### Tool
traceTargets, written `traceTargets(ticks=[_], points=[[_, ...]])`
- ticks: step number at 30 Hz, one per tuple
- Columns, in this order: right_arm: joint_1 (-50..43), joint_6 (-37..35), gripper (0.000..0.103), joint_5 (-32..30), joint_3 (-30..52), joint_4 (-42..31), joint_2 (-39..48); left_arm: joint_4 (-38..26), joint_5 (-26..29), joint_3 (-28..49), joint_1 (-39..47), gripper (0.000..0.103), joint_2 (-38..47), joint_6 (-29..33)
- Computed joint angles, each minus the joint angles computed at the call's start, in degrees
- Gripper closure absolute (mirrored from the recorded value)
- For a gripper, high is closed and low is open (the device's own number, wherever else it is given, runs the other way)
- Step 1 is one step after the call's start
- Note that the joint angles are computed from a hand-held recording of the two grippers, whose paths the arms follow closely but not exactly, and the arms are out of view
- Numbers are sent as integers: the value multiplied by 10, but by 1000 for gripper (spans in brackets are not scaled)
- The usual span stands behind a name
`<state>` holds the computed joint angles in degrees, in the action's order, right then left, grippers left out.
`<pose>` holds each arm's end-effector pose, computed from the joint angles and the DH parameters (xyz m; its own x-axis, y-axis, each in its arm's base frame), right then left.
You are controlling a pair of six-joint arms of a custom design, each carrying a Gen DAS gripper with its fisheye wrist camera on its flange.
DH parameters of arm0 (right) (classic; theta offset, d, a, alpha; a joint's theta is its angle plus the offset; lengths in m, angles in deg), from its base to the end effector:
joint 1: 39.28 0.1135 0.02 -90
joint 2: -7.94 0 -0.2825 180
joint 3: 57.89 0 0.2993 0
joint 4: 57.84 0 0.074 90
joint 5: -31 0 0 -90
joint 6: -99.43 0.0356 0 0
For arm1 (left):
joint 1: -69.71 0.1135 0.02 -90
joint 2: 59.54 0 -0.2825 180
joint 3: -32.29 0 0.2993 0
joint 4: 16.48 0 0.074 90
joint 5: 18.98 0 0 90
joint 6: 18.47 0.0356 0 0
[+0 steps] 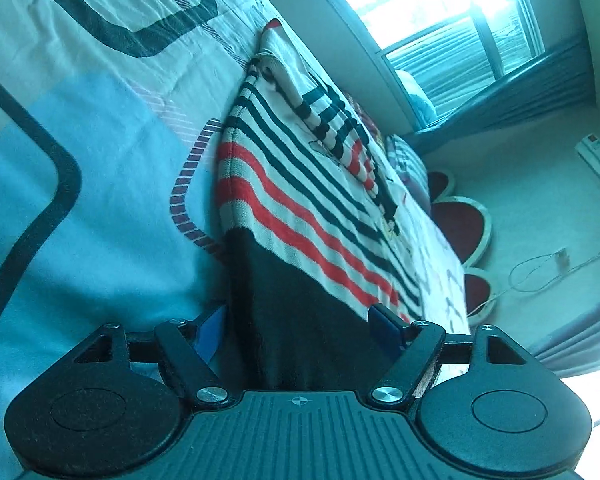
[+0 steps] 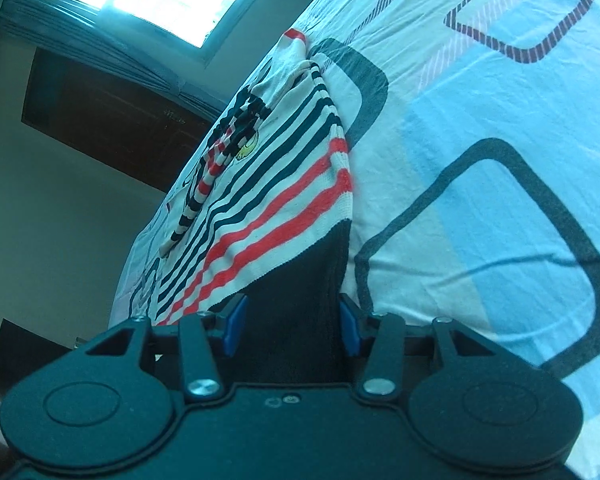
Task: Fold small clothes
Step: 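Grasp the black hem with both tools and fold it toward the collar, then lift the hem with both tools and carry it over the sweater body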
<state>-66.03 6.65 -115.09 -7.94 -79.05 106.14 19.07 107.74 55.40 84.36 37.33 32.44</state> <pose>0.2745 -0.1053 0.0819 -0.8348 0.3905 -0.3881 -0.0495 0.6489 0.7592 0.2164 0.0346 0.0432 -0.6233 -0.6853 -0.3767 -0.1819 0.5955 -0.7825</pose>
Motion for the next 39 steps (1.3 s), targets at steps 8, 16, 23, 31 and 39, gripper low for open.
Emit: traceTargets(ticks=[8, 16, 23, 31, 39], points=[[14, 2, 96, 6, 33, -8, 45, -10, -23, 58, -22, 65, 57, 17], [-8, -47, 97, -18, -18, -5, -86, 179, -27, -28, 12, 98, 52, -33], [-4, -50, 97, 38, 11, -3, 4, 178, -36, -2, 22, 98, 147, 6], [-1, -24, 97, 15, -11, 35, -58, 91, -56, 1, 7, 98, 45, -10], [67, 80, 97, 40, 47, 133, -106, -23, -36, 108, 19, 98, -77, -18]])
